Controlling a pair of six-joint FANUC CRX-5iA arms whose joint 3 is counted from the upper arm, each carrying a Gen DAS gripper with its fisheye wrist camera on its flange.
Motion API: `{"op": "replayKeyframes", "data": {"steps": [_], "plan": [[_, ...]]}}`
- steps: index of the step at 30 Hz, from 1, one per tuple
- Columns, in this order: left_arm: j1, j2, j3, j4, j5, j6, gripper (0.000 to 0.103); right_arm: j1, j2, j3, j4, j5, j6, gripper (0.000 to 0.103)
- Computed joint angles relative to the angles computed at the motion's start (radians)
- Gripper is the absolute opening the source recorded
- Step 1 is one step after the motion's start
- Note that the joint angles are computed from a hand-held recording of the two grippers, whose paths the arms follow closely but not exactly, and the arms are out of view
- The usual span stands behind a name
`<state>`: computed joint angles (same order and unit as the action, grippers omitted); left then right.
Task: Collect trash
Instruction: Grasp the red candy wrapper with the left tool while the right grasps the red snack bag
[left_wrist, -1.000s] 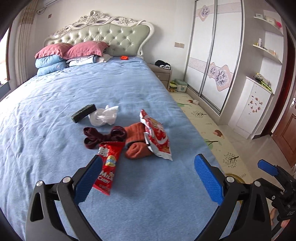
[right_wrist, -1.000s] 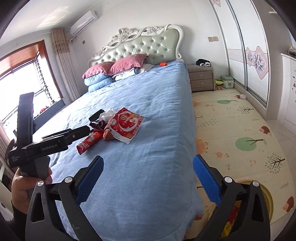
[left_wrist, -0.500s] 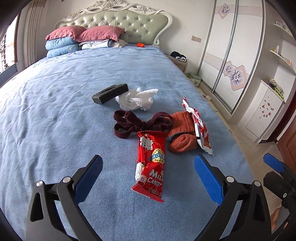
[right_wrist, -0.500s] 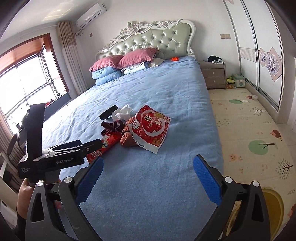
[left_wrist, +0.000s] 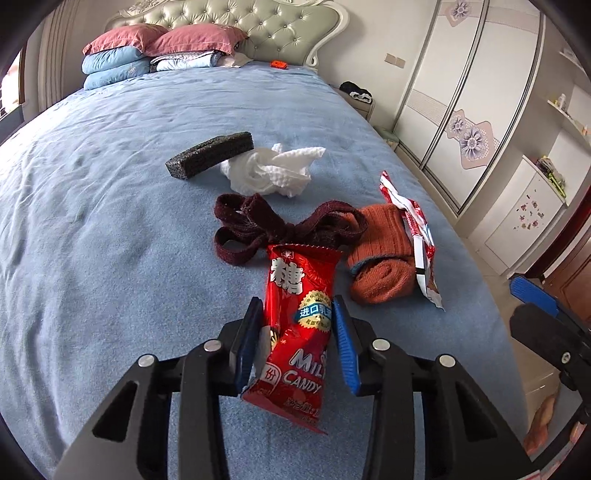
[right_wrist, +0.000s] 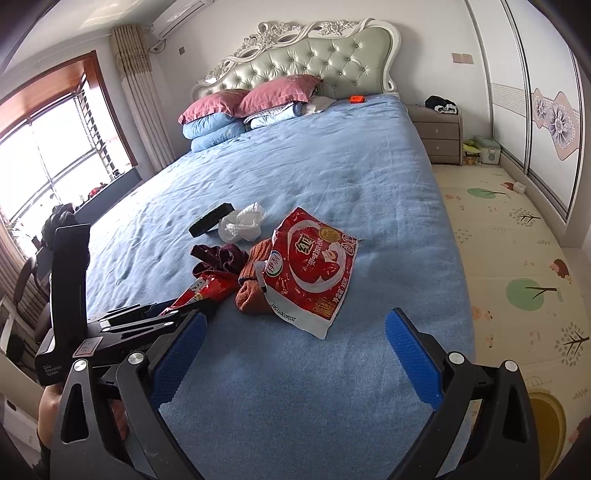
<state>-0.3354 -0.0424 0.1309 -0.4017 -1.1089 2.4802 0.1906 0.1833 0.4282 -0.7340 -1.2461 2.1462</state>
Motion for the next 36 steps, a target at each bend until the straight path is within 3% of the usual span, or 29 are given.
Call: {"op": "replayKeyframes", "data": {"steps": [4,8,12,19,21,26,31,36], "plan": [[-0.003,-0.028,-0.022,-0.004,0.033,-0.002,0.036,0.032,0.041,0.047,0.026,-0.012,-0.056,0.087],[0.004,-0.059,-0.053,0.012,0.069,-0.011,0.036,0.077,0.105,0.116,0.078,-0.025,-0.147,0.065],[0.015,-0.074,-0.069,0.031,0.085,-0.032,0.036,0.089,0.180,0.201,0.083,-0.066,-0.243,0.055],[0.039,-0.097,-0.106,0.073,0.121,-0.067,0.036,0.077,0.251,0.289,0.048,-0.146,-0.300,0.055],[0.043,-0.096,-0.107,0.079,0.129,-0.074,0.036,0.081,0.249,0.283,0.068,-0.129,-0.324,0.064],[0.047,-0.090,-0.104,0.090,0.130,-0.089,0.036,0.117,0.247,0.265,0.181,-0.079,-0.335,0.065],[0.057,-0.092,-0.114,0.110,0.140,-0.093,0.036,0.094,0.283,0.304,0.152,-0.126,-0.335,0.053],[0.048,-0.093,-0.111,0.099,0.141,-0.082,0.036,0.112,0.264,0.268,0.205,-0.100,-0.281,0.028]]}}
